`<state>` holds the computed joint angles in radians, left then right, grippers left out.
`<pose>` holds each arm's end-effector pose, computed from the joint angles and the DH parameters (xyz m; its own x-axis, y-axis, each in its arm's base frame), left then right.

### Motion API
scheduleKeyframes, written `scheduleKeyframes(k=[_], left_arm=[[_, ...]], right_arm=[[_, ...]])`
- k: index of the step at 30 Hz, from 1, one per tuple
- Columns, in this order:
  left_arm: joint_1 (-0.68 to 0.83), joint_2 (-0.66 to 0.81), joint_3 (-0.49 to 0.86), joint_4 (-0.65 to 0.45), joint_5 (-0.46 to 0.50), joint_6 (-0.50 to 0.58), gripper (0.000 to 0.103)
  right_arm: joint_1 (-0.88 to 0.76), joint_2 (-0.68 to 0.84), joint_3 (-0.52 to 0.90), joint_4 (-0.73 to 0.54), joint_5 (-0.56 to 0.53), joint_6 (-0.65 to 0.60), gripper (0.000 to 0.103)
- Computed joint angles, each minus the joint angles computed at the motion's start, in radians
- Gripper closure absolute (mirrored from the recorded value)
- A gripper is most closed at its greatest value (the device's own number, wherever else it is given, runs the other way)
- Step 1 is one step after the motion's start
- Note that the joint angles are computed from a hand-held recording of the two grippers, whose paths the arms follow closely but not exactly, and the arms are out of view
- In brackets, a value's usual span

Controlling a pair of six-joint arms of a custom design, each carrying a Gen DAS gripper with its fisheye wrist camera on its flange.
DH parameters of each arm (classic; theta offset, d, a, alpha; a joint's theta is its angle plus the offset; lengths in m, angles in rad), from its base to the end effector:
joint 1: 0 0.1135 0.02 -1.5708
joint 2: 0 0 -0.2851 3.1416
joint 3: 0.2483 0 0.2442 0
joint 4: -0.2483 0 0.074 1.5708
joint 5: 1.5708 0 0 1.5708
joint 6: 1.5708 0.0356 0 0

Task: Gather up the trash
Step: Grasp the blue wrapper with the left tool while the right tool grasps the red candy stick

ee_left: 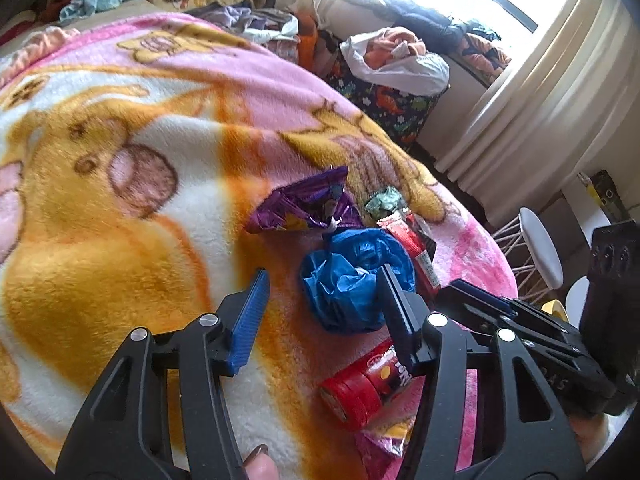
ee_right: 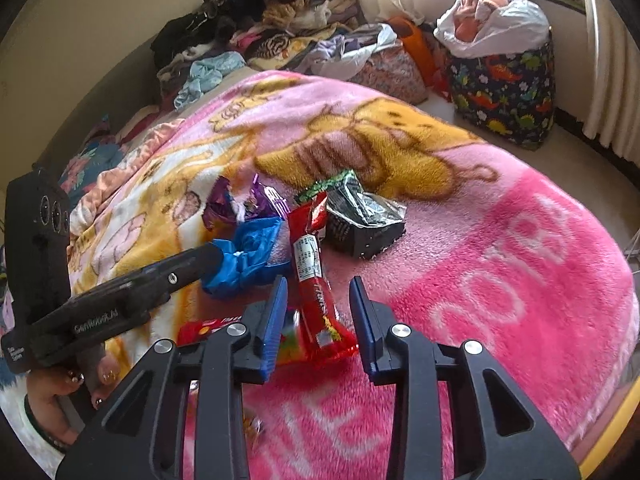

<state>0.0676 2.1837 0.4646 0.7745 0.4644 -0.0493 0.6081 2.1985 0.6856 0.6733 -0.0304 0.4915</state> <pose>0.2709 0.0024 0.0180 -0.8174 -0.0995 -0.5675 0.1614 0.9060 -0.3914 0.2737 0.1918 0.0298 -0.8160 0.0068 -0.5780 -0.2298 0.9137 0.3351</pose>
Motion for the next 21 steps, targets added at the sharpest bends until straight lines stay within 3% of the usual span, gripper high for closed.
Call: scheduleKeyframes(k=[2,6,12,15,21], left_arm=[[-0.010,0.011,0.005,0.002,-0.006,-0.002,0.056],[-0.022,0.021,0.009,0.007,-0.017,-0.005,0.056],[-0.049,0.012,-0.005,0.009,-0.022,0.003,0.085],[-0.059,-0.010,-0.037,0.033,-0.026,0.006,0.091],[-0.067,-0.074,-0.134,0.130,-0.022,-0.022,0.094]], right_arm=[[-0.012,0.023,0.009,0.015,-0.029,0.007,0.086],[-0.005,0.018,-0.032,0.064,0.006,0.040,0.091],[0.020,-0.033,-0.191,0.218,0.057,0.099,0.092],[0.044,-0.062,-0.271,0.286,0.091,0.132,0.092],[0.093,-0.106,-0.399,0.378,0.159,0.178,0.092]])
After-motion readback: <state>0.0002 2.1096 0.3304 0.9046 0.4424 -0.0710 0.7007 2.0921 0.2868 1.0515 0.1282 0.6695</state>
